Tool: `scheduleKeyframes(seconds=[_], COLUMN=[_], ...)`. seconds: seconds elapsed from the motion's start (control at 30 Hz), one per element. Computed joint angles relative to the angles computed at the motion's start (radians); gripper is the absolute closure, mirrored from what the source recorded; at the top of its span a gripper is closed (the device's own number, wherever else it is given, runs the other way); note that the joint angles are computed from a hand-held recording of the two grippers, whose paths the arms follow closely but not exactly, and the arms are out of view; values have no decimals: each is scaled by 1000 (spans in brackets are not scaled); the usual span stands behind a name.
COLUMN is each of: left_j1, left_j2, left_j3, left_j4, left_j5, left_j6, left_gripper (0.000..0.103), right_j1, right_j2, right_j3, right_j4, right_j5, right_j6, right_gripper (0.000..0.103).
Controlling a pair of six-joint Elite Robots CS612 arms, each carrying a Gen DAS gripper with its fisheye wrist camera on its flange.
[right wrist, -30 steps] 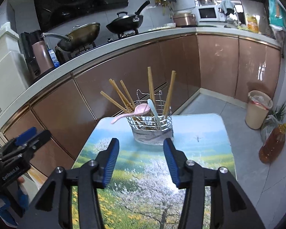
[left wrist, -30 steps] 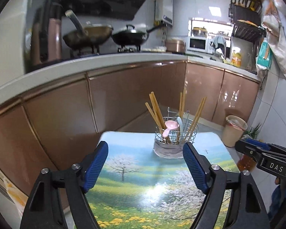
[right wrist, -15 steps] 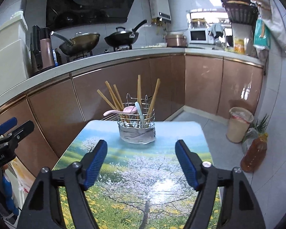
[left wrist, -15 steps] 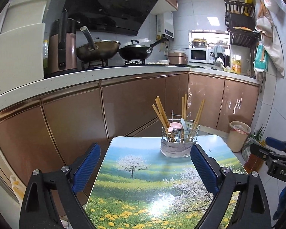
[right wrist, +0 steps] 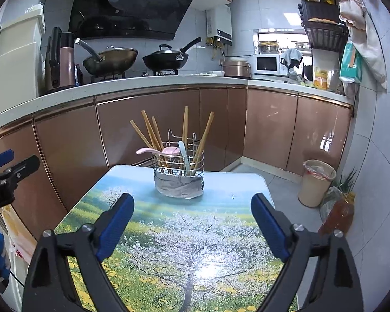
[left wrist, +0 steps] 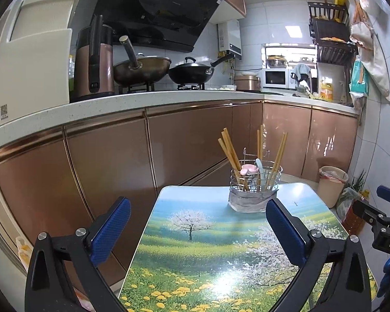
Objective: Organize utensils
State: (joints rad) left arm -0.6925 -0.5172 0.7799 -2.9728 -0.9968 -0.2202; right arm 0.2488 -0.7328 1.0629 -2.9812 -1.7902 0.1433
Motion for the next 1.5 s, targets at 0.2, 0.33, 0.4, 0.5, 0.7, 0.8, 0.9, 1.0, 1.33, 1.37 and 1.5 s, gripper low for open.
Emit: scheduleKeyframes(seconds=[0.2, 0.33, 0.4, 0.5, 0.7, 0.8, 0.9, 1.0, 1.33, 1.37, 1.5], left_j1=[3, 3, 2, 0, -1, 0, 1, 0, -1, -1, -1], left_j2=[10, 17, 22, 28, 36, 38, 38, 36, 33, 33, 32], left_j3=[-8, -13, -20, -27, -42, -46, -46, -41, -37, -37, -34], left_j4=[16, 26, 34, 36, 32, 33, 33, 30, 20, 17, 16], left_j5=[8, 6, 2, 0, 1, 1, 2, 7, 18, 20, 22], left_j6=[-3, -8, -3, 7, 17, 11, 4, 1, 3, 2, -6], left_gripper=[1, 0, 0, 0, 0, 0, 0, 0, 0, 0, 0], right_j1=[-3, -5, -7, -9, -14, -14, -14, -14, -9, -8, -6], right_j2=[12, 18, 21, 23, 24, 25, 25, 27, 28, 28, 31], right_j3=[9, 16, 18, 21, 26, 26, 24, 21, 14, 13, 9], right_j4=[-22, -39, -41, -42, -56, -70, -75, -78, -92, -92, -95], right_j5=[-22, -42, -48, -56, -69, -78, -80, -81, -85, -86, -87], right_j6=[4, 0, 4, 10, 19, 18, 19, 14, 3, 1, -1], right_gripper=[11, 10, 9, 9, 9, 9, 9, 9, 9, 9, 9])
